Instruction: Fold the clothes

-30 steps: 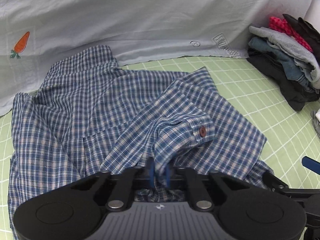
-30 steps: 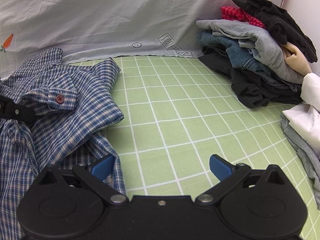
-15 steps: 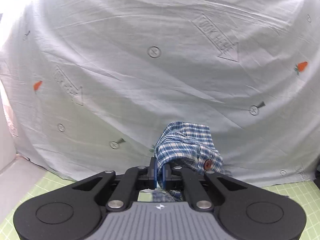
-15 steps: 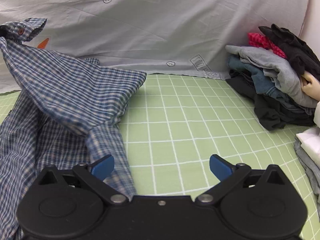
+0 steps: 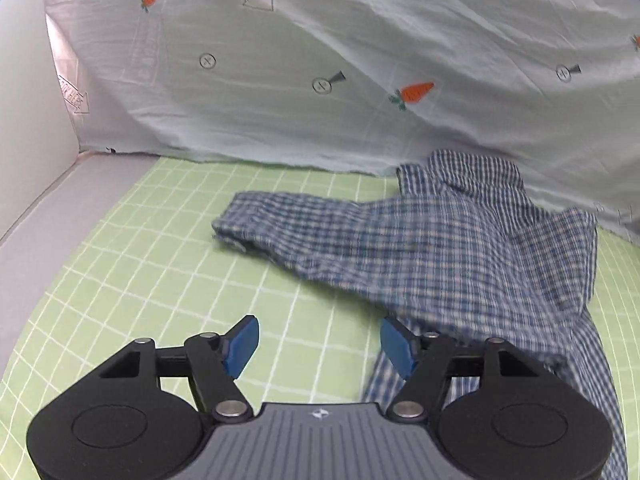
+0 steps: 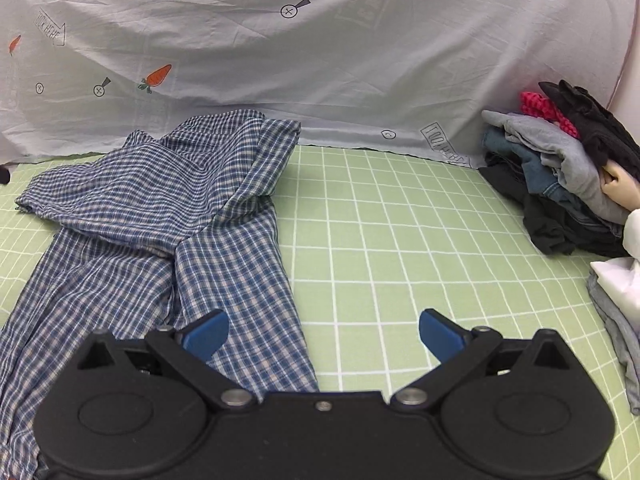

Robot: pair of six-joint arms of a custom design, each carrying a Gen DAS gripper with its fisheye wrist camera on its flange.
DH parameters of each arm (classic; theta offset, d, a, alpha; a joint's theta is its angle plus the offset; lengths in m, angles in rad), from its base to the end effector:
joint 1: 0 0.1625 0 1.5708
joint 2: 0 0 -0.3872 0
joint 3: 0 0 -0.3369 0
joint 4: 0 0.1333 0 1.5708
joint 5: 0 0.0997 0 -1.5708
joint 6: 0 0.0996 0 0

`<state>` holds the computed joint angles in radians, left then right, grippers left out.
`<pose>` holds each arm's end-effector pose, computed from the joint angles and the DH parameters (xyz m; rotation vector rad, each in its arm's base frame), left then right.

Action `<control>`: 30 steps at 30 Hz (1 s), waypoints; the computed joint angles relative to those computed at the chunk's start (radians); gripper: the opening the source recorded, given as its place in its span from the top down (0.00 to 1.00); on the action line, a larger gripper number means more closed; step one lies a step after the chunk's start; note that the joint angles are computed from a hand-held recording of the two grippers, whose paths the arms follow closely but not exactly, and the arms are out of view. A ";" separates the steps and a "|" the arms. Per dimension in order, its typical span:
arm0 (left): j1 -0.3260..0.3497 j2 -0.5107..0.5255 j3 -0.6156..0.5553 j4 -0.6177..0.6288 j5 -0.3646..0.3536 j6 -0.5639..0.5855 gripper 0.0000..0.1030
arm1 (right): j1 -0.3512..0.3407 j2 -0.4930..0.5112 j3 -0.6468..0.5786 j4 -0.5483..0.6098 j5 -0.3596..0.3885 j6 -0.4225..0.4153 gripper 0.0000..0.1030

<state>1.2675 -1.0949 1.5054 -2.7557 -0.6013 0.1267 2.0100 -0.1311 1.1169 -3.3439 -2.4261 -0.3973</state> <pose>0.0273 -0.6341 0.4017 0.0073 2.1195 -0.9380 0.3445 -0.5967 -0.0432 0.5014 -2.1303 0.9134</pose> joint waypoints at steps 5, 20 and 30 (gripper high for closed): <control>-0.026 -0.140 0.242 0.157 -0.052 -0.093 0.34 | 0.020 -0.034 0.122 -0.015 -0.036 0.041 0.00; -0.094 -0.323 0.526 0.257 -0.021 -0.280 0.28 | 0.043 -0.128 0.394 -0.002 -0.112 0.126 0.16; -0.117 -0.349 0.572 0.280 0.008 -0.336 0.27 | 0.045 -0.177 0.502 -0.023 -0.067 0.120 0.73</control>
